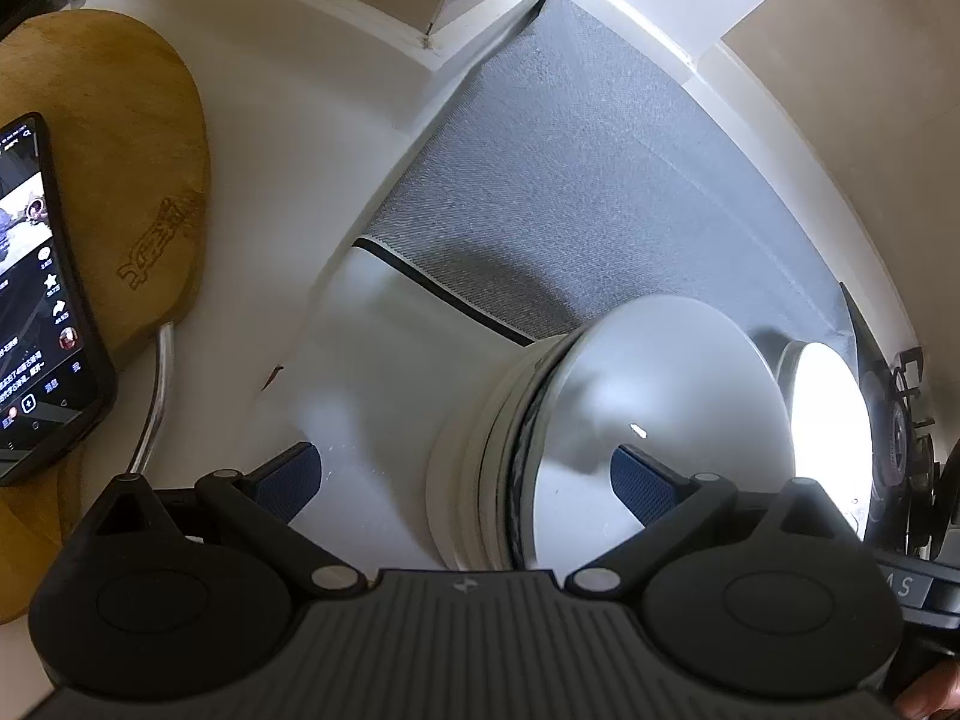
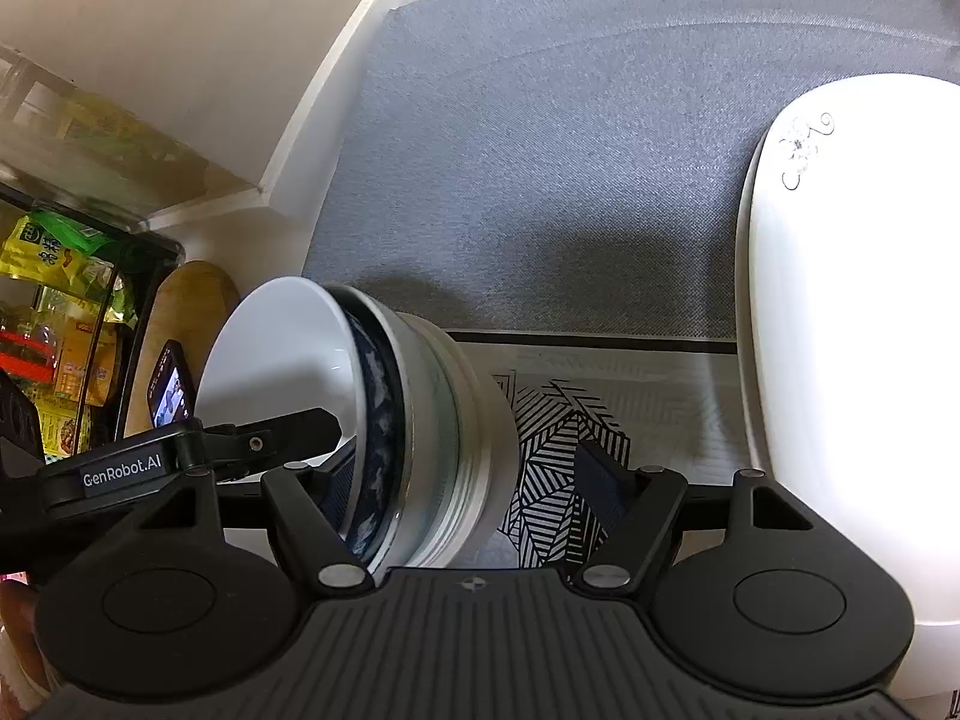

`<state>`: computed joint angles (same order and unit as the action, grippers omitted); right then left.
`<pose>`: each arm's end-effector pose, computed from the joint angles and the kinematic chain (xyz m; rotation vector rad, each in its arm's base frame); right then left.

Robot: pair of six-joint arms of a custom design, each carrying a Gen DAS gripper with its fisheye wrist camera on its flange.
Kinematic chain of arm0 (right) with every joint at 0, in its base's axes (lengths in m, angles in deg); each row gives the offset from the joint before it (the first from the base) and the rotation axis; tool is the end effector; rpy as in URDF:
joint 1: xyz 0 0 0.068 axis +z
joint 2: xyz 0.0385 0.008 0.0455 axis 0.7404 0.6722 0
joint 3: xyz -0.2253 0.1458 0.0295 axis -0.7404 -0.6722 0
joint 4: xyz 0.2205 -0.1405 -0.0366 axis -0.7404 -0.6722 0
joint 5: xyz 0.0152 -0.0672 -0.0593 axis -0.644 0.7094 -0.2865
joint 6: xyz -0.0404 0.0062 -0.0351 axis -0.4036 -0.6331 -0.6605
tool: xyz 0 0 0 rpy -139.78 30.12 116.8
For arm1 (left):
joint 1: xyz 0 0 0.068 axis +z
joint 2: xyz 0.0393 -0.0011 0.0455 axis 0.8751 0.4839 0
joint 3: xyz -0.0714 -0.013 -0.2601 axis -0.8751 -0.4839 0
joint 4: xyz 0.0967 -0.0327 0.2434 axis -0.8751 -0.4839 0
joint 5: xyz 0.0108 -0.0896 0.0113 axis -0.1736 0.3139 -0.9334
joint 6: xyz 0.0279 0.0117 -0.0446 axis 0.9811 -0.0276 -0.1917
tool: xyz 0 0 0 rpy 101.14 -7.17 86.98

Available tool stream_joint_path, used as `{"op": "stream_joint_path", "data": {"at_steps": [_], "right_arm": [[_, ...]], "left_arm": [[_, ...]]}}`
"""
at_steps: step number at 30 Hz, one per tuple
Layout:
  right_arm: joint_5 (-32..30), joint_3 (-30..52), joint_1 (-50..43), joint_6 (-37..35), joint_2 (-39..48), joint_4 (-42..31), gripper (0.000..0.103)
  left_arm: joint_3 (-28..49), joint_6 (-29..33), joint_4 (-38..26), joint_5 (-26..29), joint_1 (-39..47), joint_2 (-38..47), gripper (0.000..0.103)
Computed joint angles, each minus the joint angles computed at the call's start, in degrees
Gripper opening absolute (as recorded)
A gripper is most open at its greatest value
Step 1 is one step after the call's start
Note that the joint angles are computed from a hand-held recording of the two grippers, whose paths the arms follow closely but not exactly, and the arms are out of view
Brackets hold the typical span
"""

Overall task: Organize plates and bowls
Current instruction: 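Lift the stack with both grippers and carry it toward the stove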

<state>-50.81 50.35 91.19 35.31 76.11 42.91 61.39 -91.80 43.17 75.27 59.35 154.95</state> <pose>0.1858 0.1797 0.1388 0.2392 2.7177 0.6950 0.2032 -0.0169 0.1663 -0.1937 2.8123 -0.4894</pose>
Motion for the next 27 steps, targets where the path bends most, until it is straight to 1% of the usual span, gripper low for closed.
{"op": "stream_joint_path", "data": {"at_steps": [5, 19, 27], "right_arm": [[-0.01, 0.49, 0.19, 0.24, 1.16, 0.4, 0.075], [-0.12, 0.82, 0.37, 0.92, 2.45, 1.29, 0.076], [-0.84, -0.37, -0.12, 1.23, 3.67, 3.95, 0.079]], "left_arm": [[0.19, -0.13, 0.78, -0.15, -0.55, 1.36, 0.103], [0.56, -0.66, 0.28, -0.67, -1.11, 1.2, 0.103], [-0.19, 0.91, -0.03, 0.82, 0.74, 0.35, 0.103]]}}
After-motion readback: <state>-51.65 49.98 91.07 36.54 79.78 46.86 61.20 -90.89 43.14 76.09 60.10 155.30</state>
